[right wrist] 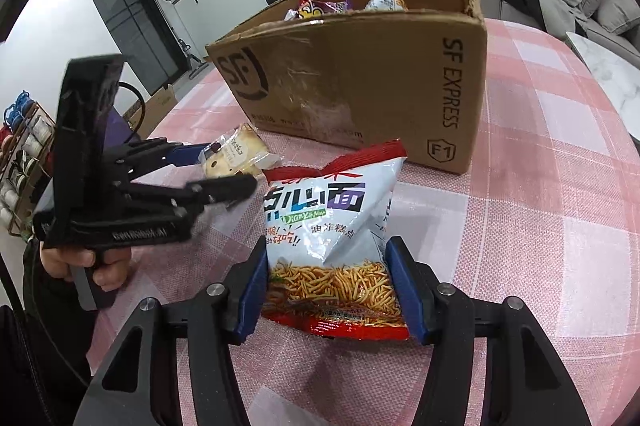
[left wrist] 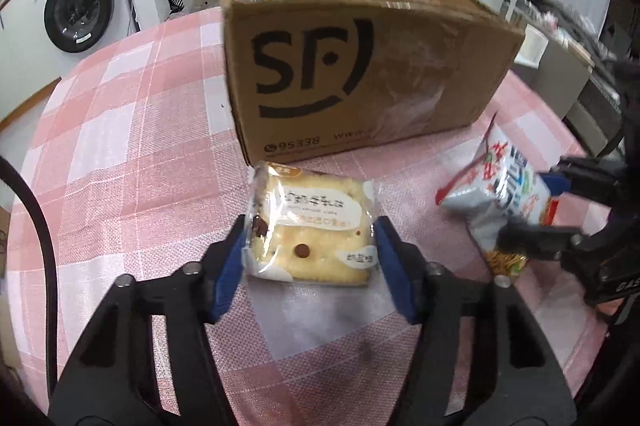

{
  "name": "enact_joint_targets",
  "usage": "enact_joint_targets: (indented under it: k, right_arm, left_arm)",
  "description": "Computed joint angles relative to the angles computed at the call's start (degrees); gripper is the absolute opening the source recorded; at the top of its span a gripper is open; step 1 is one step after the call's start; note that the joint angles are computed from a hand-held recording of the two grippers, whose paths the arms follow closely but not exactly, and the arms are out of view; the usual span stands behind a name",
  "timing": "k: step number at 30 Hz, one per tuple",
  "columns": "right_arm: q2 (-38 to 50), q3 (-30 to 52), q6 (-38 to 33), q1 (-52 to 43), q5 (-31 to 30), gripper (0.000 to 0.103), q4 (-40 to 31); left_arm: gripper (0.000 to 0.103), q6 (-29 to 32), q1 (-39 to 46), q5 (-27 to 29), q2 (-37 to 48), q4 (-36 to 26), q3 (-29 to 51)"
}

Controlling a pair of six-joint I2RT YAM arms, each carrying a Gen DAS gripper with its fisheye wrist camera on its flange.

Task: Organize snacks
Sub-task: 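Grasp the cream cake pack with the left tool while the right tool grasps the noodle-snack bag, then lift and carry the cake pack and noodle bag over the box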

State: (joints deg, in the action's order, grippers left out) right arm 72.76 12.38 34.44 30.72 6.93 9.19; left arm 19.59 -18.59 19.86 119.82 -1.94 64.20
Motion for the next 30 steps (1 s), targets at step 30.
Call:
enact_joint_targets:
  k: [30]
  right_arm:
    - [-21.31,-2.91,-1.67,0.84,3.09,0.049,-8.78]
  left_arm:
    - [0.057,4.44,7.57,11.21,-14.96,-3.13,-8.88]
